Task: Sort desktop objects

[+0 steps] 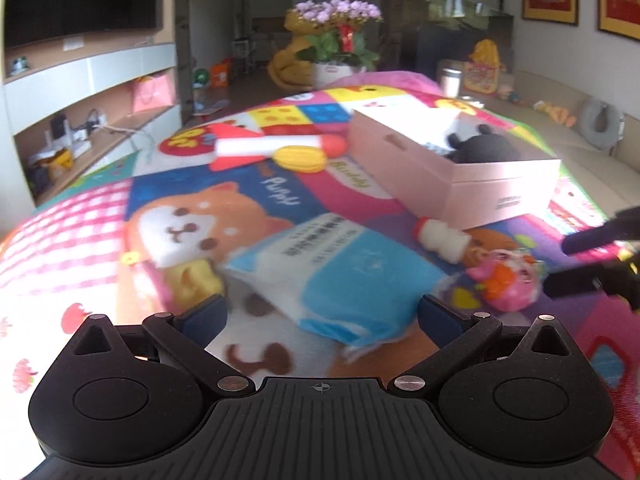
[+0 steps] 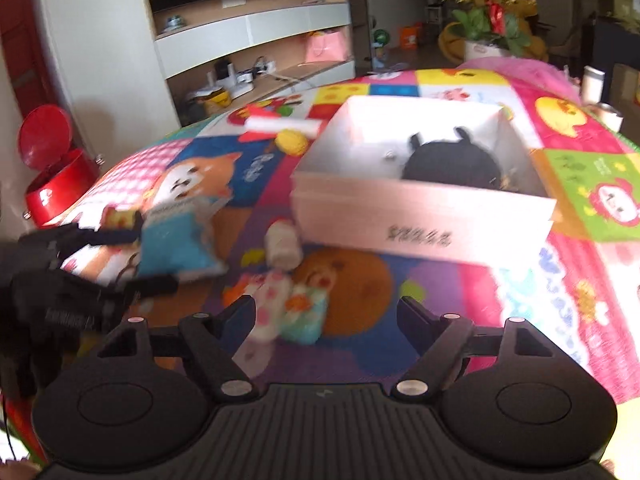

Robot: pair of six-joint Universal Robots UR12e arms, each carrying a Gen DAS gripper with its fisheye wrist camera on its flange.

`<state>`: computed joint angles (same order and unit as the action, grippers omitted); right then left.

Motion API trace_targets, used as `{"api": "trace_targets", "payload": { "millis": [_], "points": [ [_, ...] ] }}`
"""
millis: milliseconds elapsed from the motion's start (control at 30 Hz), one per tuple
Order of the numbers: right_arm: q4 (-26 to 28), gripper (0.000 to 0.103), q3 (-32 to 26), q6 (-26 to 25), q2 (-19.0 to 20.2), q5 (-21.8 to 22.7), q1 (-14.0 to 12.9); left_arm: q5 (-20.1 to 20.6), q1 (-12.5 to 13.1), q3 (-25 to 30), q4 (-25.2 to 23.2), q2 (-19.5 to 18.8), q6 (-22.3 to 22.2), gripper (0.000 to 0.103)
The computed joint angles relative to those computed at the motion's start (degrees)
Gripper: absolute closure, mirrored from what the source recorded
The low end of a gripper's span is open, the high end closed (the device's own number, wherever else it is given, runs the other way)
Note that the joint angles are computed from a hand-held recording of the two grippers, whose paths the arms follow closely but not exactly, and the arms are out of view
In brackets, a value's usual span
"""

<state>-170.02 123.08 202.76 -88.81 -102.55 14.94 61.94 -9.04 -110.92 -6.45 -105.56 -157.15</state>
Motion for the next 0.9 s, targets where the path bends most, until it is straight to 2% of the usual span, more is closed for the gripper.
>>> {"api": "trace_targets", "payload": {
  "millis": [67, 133, 233, 300, 400, 433, 467, 500, 533, 600, 633, 800, 900],
  "points": [
    [-1.91, 0.024, 0.04, -1.19, 1.11, -0.87, 1.14, 1.13, 0.17, 0.00, -0.23, 0.32, -0.72, 0.000],
    [-3.68, 0.024, -0.56, -2.74, 2.65, -2.68, 2.18, 0.47, 0.46, -0.18, -1.23, 0.82, -0.91, 0.000],
    [-3.28, 0.024, -1.91, -4.58, 4.46, -6.04, 3.06, 0.42, 0.36, -0.90, -1.37, 1.50, -0.04, 0.000],
    [-3.09, 0.024, -2.42, -5.74, 5.30, -11.47, 4.02, 0.16, 0.26, -1.55, -1.37, 1.94, 0.57, 0.000],
    [-2.49, 0.024, -3.24, -6.78, 7.09, -25.05, 6.25, -0.21, -0.01, -1.79, -1.89, 2.04, 0.55, 0.000],
    [-2.53, 0.024, -3.03, -6.54, 7.05, -26.98, 6.28, -0.15, -0.17, -1.81, -1.72, 1.94, 0.28, 0.000],
    [-3.06, 0.024, -2.63, -5.67, 6.57, -26.51, 6.03, 0.13, -0.37, -1.84, -1.31, 1.78, -0.22, 0.000],
    [-4.06, 0.028, -2.08, -4.92, 5.81, -24.02, 5.45, 0.66, -0.61, -1.81, -0.94, 1.61, -0.89, 0.000],
    [-5.30, 0.040, -1.54, -4.62, 4.92, -20.06, 4.54, 1.21, -0.83, -1.77, -0.71, 1.46, -1.55, 0.000],
    [-6.51, 0.056, -1.69, -6.13, 4.64, -15.40, 4.00, 1.79, -0.99, -1.85, -0.55, 1.46, -2.39, 0.000],
    [-7.05, 0.057, -2.23, -7.74, 5.18, -14.40, 4.17, 1.97, -1.00, -1.95, -0.39, 1.55, -2.61, 0.000],
    [-7.98, 0.060, -6.48, -16.23, 9.89, -15.07, 5.71, 3.07, -0.19, -3.06, 2.95, 2.51, -3.72, 0.000],
    [-4.49, 0.064, -9.29, -16.62, 12.02, -16.29, 5.69, 2.72, 0.87, -3.50, 4.88, 2.86, -6.07, 0.000]
  ]
}}
